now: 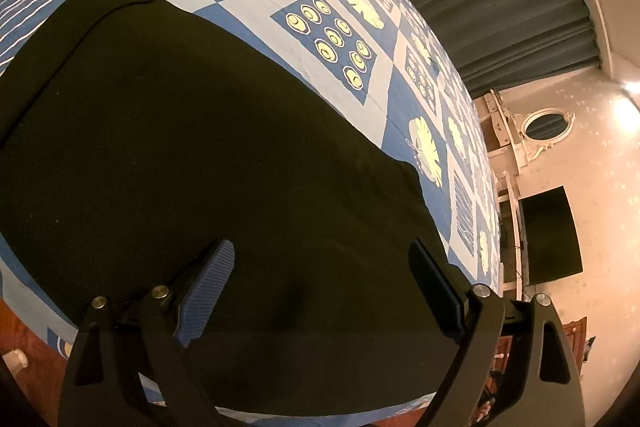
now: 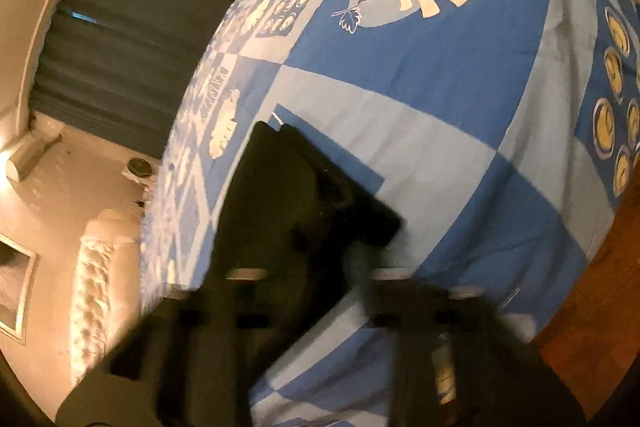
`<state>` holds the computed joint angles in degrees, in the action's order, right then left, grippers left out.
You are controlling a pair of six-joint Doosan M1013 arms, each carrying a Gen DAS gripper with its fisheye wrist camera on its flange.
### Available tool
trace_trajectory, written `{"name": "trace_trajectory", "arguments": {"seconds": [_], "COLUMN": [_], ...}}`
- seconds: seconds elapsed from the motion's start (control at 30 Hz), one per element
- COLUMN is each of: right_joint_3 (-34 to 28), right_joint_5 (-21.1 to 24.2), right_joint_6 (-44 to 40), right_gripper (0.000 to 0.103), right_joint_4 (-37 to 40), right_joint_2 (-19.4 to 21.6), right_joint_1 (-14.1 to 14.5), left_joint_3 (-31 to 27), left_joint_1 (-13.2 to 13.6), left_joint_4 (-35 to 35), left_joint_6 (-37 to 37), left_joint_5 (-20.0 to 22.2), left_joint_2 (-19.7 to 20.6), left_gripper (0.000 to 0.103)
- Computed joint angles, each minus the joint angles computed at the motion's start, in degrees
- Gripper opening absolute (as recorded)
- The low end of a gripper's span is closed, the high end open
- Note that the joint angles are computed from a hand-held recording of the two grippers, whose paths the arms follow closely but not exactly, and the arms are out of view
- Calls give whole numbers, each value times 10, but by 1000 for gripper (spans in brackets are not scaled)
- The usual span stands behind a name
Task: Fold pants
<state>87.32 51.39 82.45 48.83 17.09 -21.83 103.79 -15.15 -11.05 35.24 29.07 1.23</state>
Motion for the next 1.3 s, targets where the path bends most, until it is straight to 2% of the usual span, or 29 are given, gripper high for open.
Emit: {"name": "trace_trajectory", "arguments": {"seconds": [0.07, 0.27, 0.37, 0.43, 0.53, 0.57, 0.6, 0.67, 0.73, 0.8, 0.83, 0.97, 1.1, 1.17, 1.3], "right_joint_3": [3, 7, 8, 4, -8, -17, -28, -53, -82, -124, -155, -257, -354, -399, -476], "right_joint_5": [-1, 8, -11, -37, -53, -48, -40, -16, 23, 82, 126, 245, 300, 316, 389], "right_joint_6": [-2, -15, 6, 59, 57, 34, 9, -47, -114, -176, -205, -252, -255, -249, -239], "right_gripper": [6, 6, 12, 27, 31, 35, 43, 48, 56, 63, 63, 63, 63, 63, 63], "right_joint_4": [-8, 29, 13, -50, -81, -79, -77, -62, -30, 3, 23, 29, -34, -56, -72], "right_joint_2": [3, 5, -3, -12, -20, -20, -19, -13, 1, 25, 46, 118, 186, 220, 279], "right_joint_1": [-2, -13, -14, -10, 0, 9, 21, 48, 78, 118, 142, 221, 295, 322, 357], "left_joint_3": [0, 3, 9, 10, 8, 7, 6, 7, 14, 21, 21, 25, 26, 26, 28], "left_joint_1": [-1, 1, 5, 2, -2, -3, -5, -7, -2, -2, -3, -3, -6, -9, -18], "left_joint_4": [0, -12, -34, -4, 50, 69, 91, 122, 101, 96, 97, 93, 103, 116, 156], "left_joint_6": [0, 7, 20, -11, -52, -61, -67, -59, -10, 23, 35, 50, 53, 54, 41], "left_joint_5": [-1, -6, -17, -19, -9, -4, 4, 20, 13, 4, 5, -3, -7, -6, -9], "left_joint_2": [0, -2, -6, -10, -16, -17, -19, -20, -21, -23, -22, -22, -21, -21, -21], "left_gripper": [87, 87, 87, 87, 87, 87, 87, 87, 87, 87, 87, 89, 91, 91, 92]}}
